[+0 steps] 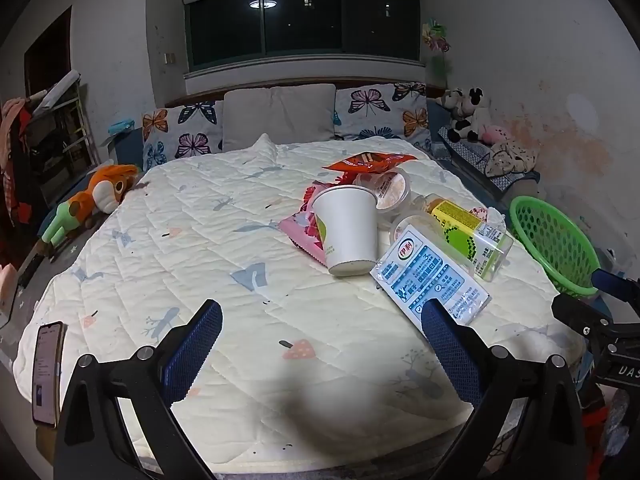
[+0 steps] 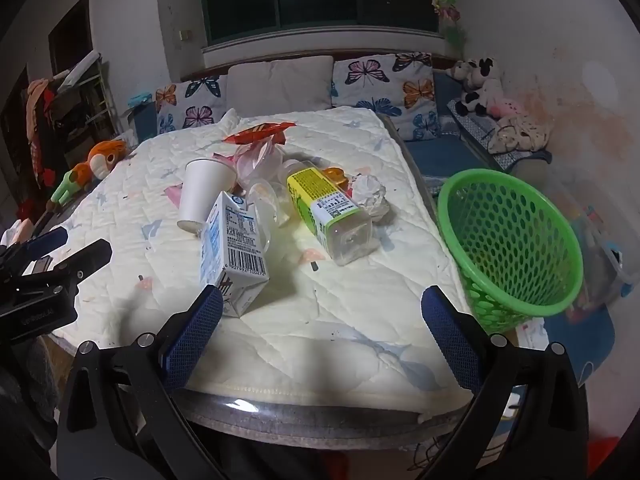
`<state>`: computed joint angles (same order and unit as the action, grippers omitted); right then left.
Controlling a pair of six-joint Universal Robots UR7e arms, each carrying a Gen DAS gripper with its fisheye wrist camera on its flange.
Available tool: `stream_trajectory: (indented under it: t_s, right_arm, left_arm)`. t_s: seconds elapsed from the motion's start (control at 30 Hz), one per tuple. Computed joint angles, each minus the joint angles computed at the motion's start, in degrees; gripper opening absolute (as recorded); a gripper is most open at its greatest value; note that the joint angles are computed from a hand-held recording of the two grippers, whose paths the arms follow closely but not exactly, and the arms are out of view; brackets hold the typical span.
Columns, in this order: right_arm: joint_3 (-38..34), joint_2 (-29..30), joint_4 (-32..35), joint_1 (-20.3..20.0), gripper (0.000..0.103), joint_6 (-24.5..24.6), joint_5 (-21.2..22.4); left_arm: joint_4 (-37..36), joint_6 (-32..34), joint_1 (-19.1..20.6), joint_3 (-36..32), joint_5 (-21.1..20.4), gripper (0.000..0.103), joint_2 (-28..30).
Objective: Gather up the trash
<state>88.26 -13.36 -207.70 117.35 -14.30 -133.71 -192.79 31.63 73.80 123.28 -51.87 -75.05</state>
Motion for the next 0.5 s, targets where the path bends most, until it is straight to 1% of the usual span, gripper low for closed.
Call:
stream_trajectory:
  t_s: [0.3,0.33,0.47,0.5]
  right_arm:
    - [-0.21,0.05,0.01,0.15,0.099,0.03,-0.31]
    - [-1.0,0.45,0.64,0.67,0.099,0.4,-0.7]
    - [-1.42,0.54,1.06,0.75,0.099,0.71,-1.0]
    - [-0.56,0.13,0.43,0.37,0.099,0.28,-0.41]
  left_arm:
    - [-0.2,-0.47,-0.58,0.27,0.1,0.096,-0.15]
    - [-0.32,-0.27,0.61,0.17,-0.76,0.096,-0.2]
    - [-0.71,-0.11,0.74,0.23,-1.03,0.096,-0.28]
    - [0.24,-0.5,0.38,-0.06,-0.73,0.096,-0.51]
